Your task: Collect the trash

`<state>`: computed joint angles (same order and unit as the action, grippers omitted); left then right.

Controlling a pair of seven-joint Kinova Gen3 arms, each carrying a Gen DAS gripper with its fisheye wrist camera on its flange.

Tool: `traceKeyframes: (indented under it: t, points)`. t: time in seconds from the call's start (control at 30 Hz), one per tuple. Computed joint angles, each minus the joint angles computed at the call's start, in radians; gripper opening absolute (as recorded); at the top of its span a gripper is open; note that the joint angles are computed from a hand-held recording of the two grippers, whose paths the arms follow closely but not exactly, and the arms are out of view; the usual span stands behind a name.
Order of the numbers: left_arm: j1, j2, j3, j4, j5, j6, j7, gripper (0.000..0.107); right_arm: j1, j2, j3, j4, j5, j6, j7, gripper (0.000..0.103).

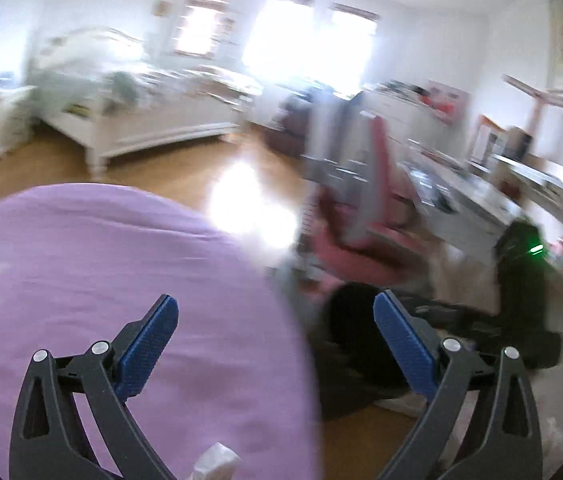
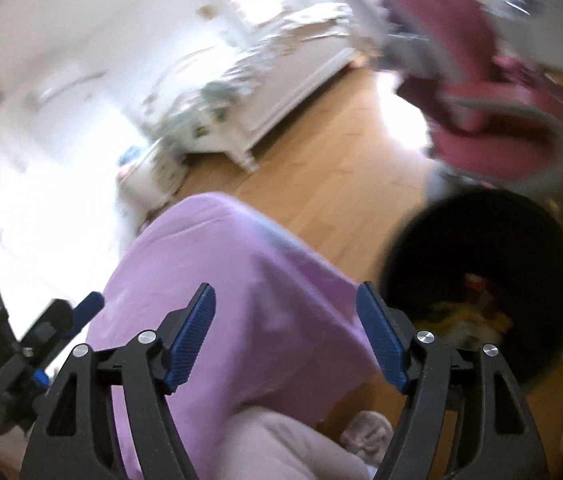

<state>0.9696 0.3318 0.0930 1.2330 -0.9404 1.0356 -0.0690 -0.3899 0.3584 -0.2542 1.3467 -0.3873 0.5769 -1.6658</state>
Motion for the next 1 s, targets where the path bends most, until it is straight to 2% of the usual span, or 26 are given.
traceKeyframes:
  t: [0.07, 0.1, 0.17, 0.2, 0.27, 0.33, 0.43, 0.5, 0.6, 0.67, 0.73, 0.87, 0.93, 1.0]
  points:
    - [0.075, -0.053, -0.082, 0.073, -0.009, 0.081, 0.065, 0.098, -0.092, 0.030, 0.017, -0.081, 0.078, 0.013, -0.021, 0.088]
    - [0.120, -0.064, -0.128, 0.094, -0.012, 0.122, 0.095, 0.098, -0.138, 0.045, 0.028, -0.122, 0.118, 0.020, -0.037, 0.089]
    - [0.200, -0.097, -0.221, 0.142, 0.005, 0.203, 0.145, 0.098, -0.231, 0.089, 0.045, -0.213, 0.200, 0.034, -0.064, 0.098]
    - [0.246, -0.100, -0.267, 0.152, 0.005, 0.244, 0.169, 0.098, -0.270, 0.112, 0.054, -0.260, 0.230, 0.049, -0.077, 0.098]
    - [0.302, -0.113, -0.304, 0.181, -0.013, 0.325, 0.241, 0.098, -0.331, 0.172, 0.053, -0.352, 0.269, 0.068, -0.075, 0.098]
    - [0.297, -0.130, -0.267, 0.213, -0.044, 0.402, 0.317, 0.098, -0.409, 0.223, 0.098, -0.445, 0.327, 0.106, -0.115, 0.098]
    - [0.206, -0.145, -0.128, 0.258, -0.092, 0.487, 0.403, 0.098, -0.528, 0.296, 0.172, -0.557, 0.440, 0.121, -0.184, 0.098]
    - [0.123, -0.156, -0.036, 0.292, -0.110, 0.504, 0.439, 0.098, -0.606, 0.349, 0.243, -0.638, 0.521, 0.148, -0.252, 0.098]
    - [0.000, -0.138, 0.095, 0.296, -0.134, 0.533, 0.449, 0.098, -0.647, 0.407, 0.266, -0.709, 0.587, 0.162, -0.306, 0.098]
    - [-0.043, -0.145, 0.122, 0.317, -0.137, 0.516, 0.456, 0.098, -0.676, 0.412, 0.294, -0.682, 0.635, 0.123, -0.345, 0.098]
    - [-0.057, -0.157, 0.143, 0.346, -0.141, 0.508, 0.482, 0.098, -0.709, 0.397, 0.335, -0.607, 0.706, 0.043, -0.415, 0.098]
    - [-0.070, -0.152, 0.165, 0.362, -0.149, 0.529, 0.509, 0.098, -0.785, 0.383, 0.446, -0.505, 0.830, -0.072, -0.578, 0.098]
    - [-0.080, -0.169, 0.172, 0.384, -0.136, 0.511, 0.522, 0.098, -0.832, 0.373, 0.525, -0.451, 0.877, -0.142, -0.659, 0.098]
    - [-0.096, -0.182, 0.178, 0.399, -0.130, 0.486, 0.531, 0.098, -0.847, 0.357, 0.537, -0.407, 0.944, -0.176, -0.715, 0.098]
